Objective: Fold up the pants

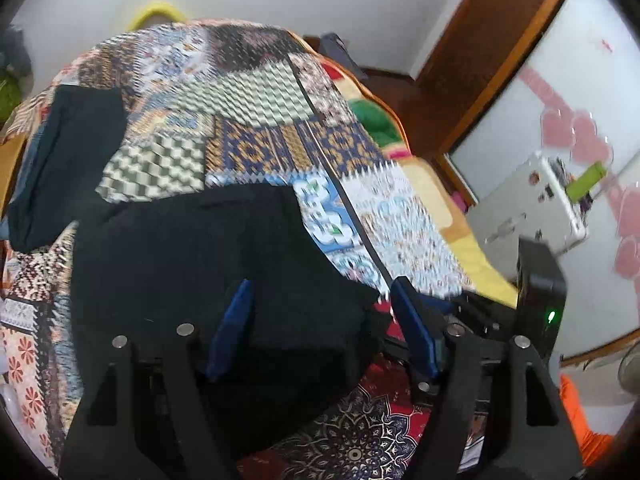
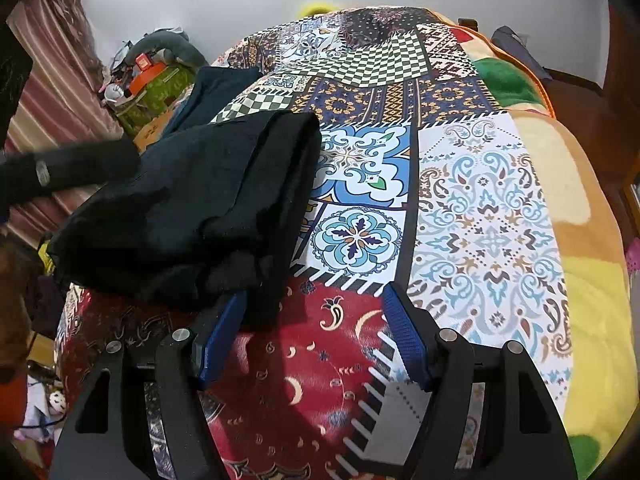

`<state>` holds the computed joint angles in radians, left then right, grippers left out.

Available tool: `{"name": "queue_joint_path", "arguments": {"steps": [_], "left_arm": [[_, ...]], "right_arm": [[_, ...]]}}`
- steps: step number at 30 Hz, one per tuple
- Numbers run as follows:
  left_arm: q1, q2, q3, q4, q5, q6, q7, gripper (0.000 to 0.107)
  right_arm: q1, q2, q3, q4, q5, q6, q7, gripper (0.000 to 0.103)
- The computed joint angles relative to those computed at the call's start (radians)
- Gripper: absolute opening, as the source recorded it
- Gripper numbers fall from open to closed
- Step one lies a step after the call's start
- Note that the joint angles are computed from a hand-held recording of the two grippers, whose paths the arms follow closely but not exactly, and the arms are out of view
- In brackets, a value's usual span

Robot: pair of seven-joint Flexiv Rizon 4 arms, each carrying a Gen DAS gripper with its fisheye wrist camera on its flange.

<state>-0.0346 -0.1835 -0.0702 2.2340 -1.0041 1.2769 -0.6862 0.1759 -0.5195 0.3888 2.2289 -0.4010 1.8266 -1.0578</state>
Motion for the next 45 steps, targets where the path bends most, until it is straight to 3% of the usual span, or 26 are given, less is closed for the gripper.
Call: {"name": "queue_joint_path", "arguments": {"steps": [5,7,8,10,12,15,21,24,27,29,32,34,36,41,45], "left_arm": [[0.026,-0.022,0.013,-0.038,-0.009,0.142,0.042,0.089],[0.051,-0.061,0.039,-0.076,0.068,0.172,-0.011,0.092],[0.056,-0.096,0.085,-0.114,0.167,0.169,-0.091,0.092],[0.061,-0.148,0.148,-0.173,0.287,0.144,-0.188,0.092],[0.029,-0.234,0.263,-0.272,0.446,0.107,-0.327,0.092],[0.008,-0.342,0.362,-0.392,0.583,0.042,-0.435,0.092],[0.006,-0.496,0.450,-0.545,0.758,-0.082,-0.550,0.092],[0.071,-0.505,0.395,-0.546,0.778,-0.145,-0.520,0.093],[0.146,-0.458,0.321,-0.479,0.773,-0.113,-0.494,0.093],[0.193,-0.423,0.281,-0.427,0.776,-0.093,-0.480,0.093],[0.250,-0.349,0.236,-0.323,0.798,-0.057,-0.447,0.093],[0.290,-0.294,0.203,-0.246,0.790,-0.040,-0.399,0.093],[0.339,-0.230,0.160,-0.148,0.747,-0.009,-0.333,0.094],[0.372,-0.120,0.114,0.025,0.641,0.073,-0.233,0.095],[0.383,-0.037,0.072,0.143,0.490,0.115,-0.166,0.095]], "right_arm": [[0.041,0.026,-0.037,0.020,0.024,0.015,-0.001,0.067],[0.050,0.030,-0.044,0.026,0.032,0.029,0.000,0.067],[0.048,0.031,-0.042,0.028,0.033,0.035,0.002,0.067],[0.049,0.032,-0.042,0.031,0.035,0.044,0.008,0.067],[0.072,0.037,-0.063,0.033,0.043,0.048,0.011,0.067],[0.095,0.043,-0.083,0.034,0.054,0.049,0.013,0.067],[0.113,0.051,-0.100,0.037,0.069,0.044,0.018,0.067],[0.129,0.061,-0.117,0.042,0.082,0.040,0.016,0.067],[0.164,0.075,-0.158,0.053,0.078,0.045,0.026,0.067],[0.226,0.097,-0.202,0.056,0.158,0.030,-0.021,0.067],[0.155,0.093,-0.141,0.060,0.120,0.063,0.002,0.067],[0.184,0.109,-0.164,0.067,0.141,0.067,-0.013,0.067],[0.216,0.122,-0.188,0.073,0.156,0.070,-0.026,0.067],[0.294,0.149,-0.239,0.081,0.197,0.079,-0.073,0.067],[0.294,0.149,-0.225,0.068,0.200,0.071,-0.091,0.067]]}}
